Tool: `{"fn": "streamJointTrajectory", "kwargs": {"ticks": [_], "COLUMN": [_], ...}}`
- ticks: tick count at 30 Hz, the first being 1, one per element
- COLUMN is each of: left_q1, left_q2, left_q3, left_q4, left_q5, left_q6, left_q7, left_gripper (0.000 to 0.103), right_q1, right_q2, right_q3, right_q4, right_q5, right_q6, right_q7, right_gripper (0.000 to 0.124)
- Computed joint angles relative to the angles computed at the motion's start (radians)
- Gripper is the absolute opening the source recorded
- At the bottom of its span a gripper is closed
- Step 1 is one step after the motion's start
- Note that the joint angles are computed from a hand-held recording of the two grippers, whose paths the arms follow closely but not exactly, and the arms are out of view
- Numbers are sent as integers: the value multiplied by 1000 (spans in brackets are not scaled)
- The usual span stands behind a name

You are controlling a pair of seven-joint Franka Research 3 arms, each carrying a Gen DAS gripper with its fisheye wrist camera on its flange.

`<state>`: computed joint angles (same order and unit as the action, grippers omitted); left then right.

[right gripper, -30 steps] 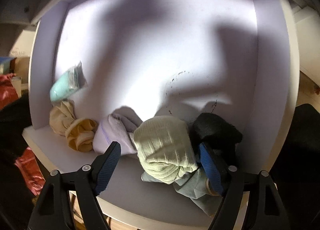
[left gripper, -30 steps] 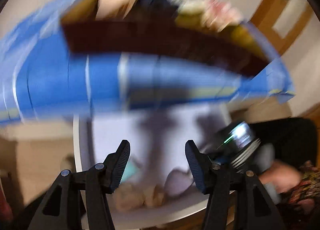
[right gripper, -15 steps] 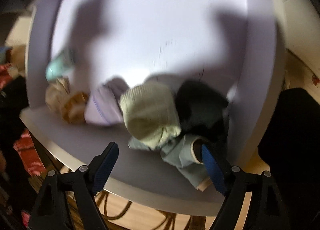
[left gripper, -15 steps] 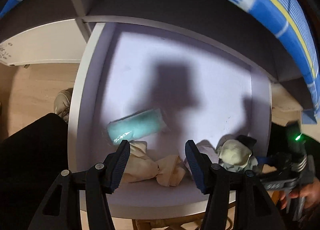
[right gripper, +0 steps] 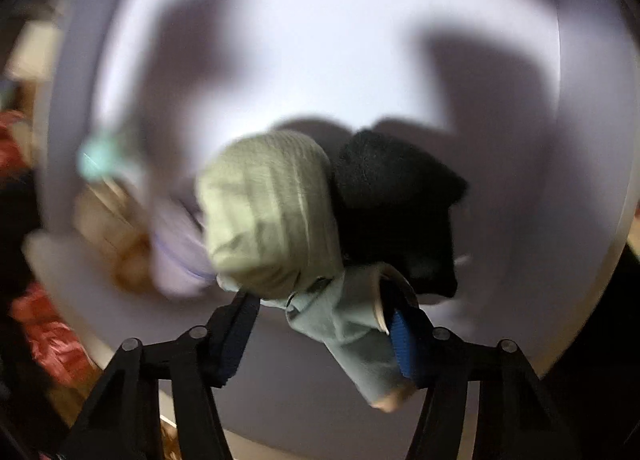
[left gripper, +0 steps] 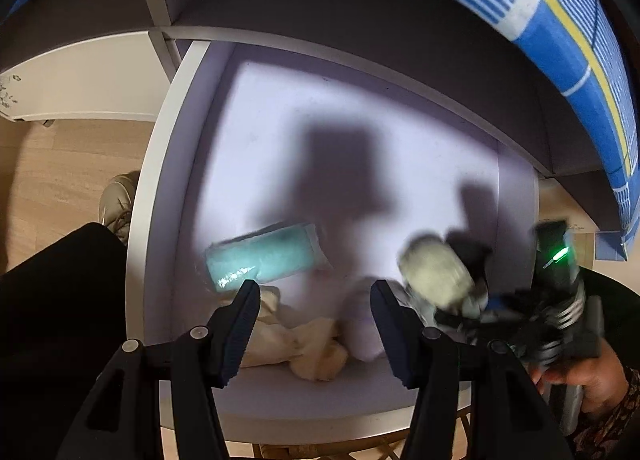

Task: Organize soft objects
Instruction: 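Lift the pale blue sock out of the drawer with the right gripper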

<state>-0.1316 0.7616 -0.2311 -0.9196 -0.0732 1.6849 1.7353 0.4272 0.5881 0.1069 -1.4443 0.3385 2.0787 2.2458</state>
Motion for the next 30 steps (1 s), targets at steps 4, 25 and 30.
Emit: {"fn": "streamJointTrajectory", "kwargs": {"ticks": [4,25,30], "left_q1": [-2,-20,-27], "left_q2": [2,26,33], "left_q3": [5,19,16], "left_q4": [1,15,24], "left_q5": [9,62,65], "left_q6": [-5,-33,-39], "left_q7": [-7,-38,-24], "left_gripper": [58,58,58], "right_q1": [16,112,132], "right_q2": [-75,140,203], "right_q3": [-28,-15,-35], "right_q4": [-68,275,354], "right_q5": [-45,-206,-232], "right_q6": [146,-170,-244], "right_q7": [19,-252,-246], "right_gripper": [79,35,35]}}
